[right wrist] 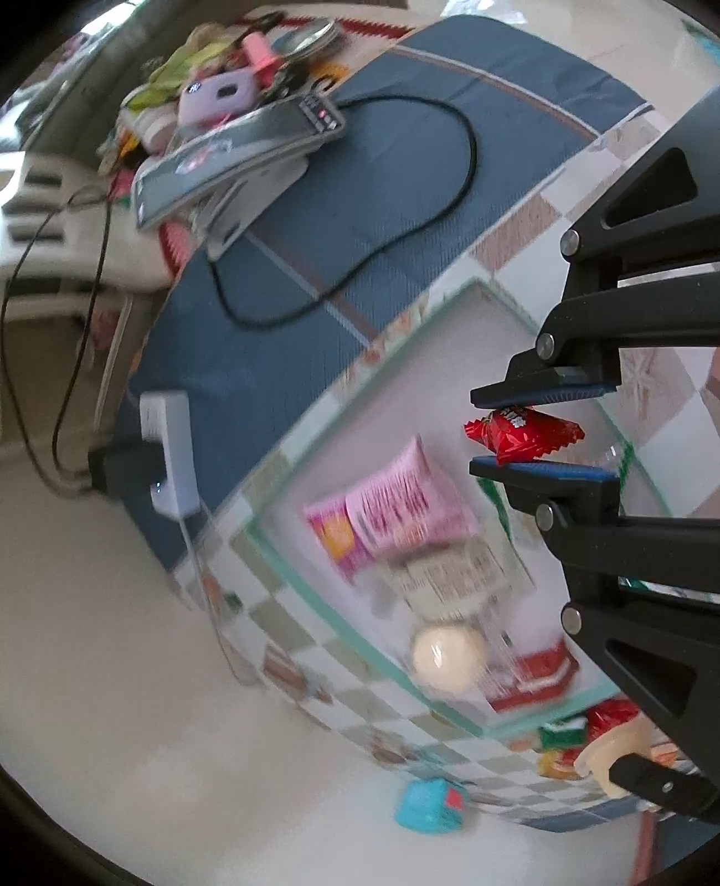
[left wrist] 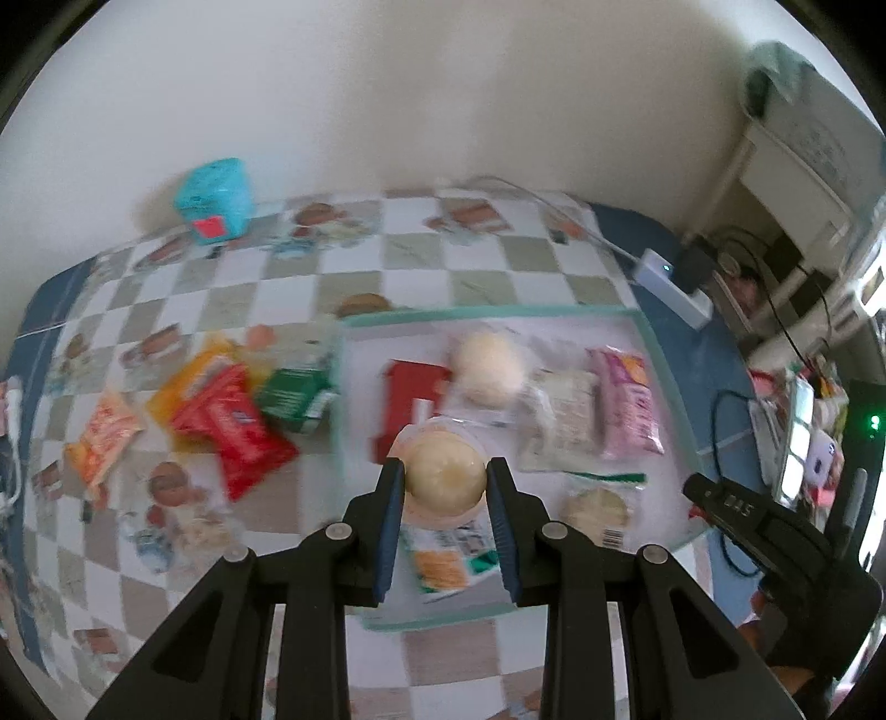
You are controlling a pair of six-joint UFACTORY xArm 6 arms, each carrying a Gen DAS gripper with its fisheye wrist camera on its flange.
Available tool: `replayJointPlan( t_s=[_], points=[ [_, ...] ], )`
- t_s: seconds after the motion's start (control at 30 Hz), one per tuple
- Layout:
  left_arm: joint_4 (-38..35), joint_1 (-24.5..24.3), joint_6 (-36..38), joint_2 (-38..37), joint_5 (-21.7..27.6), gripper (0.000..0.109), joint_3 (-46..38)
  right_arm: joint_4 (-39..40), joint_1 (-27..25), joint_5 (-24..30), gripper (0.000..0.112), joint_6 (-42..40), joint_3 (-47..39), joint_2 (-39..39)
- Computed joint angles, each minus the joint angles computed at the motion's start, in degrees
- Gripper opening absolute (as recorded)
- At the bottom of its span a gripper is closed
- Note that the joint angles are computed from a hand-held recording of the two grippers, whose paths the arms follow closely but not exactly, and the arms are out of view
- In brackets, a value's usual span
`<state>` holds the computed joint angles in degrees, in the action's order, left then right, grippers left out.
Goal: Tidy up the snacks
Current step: 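Carry the bun and candy into the tray and open both grippers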
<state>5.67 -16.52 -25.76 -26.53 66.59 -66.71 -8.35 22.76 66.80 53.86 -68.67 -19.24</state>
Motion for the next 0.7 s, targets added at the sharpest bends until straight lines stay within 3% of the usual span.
replayJointPlan(
  t_s=[0.23,0.57,0.63,0.7],
  points=[
    [-0.88,-2.96,-0.14,3.61,-2.14,0.031,0.03,1.12,-1.71,0.66,0.019,0.01,1.08,0.26],
    [-1.22,-3.38,-0.7,5.17,-2.75,0.033,0.81,1.81,-1.8,1.22,0.02,-0.04,0.91,0.91],
    [-1.11,-3.31,-0.77,5.05,-2.85,0.052,0.82,1.99,-1.82,1.36,0.02,-0.36,0.75,1.07],
    [-1.6,-2.94,-0.67,4.81,-3.11,0.062,0.93,2.53,-1.96,1.48,0.021,-0.69,0.74,1.15]
  ],
)
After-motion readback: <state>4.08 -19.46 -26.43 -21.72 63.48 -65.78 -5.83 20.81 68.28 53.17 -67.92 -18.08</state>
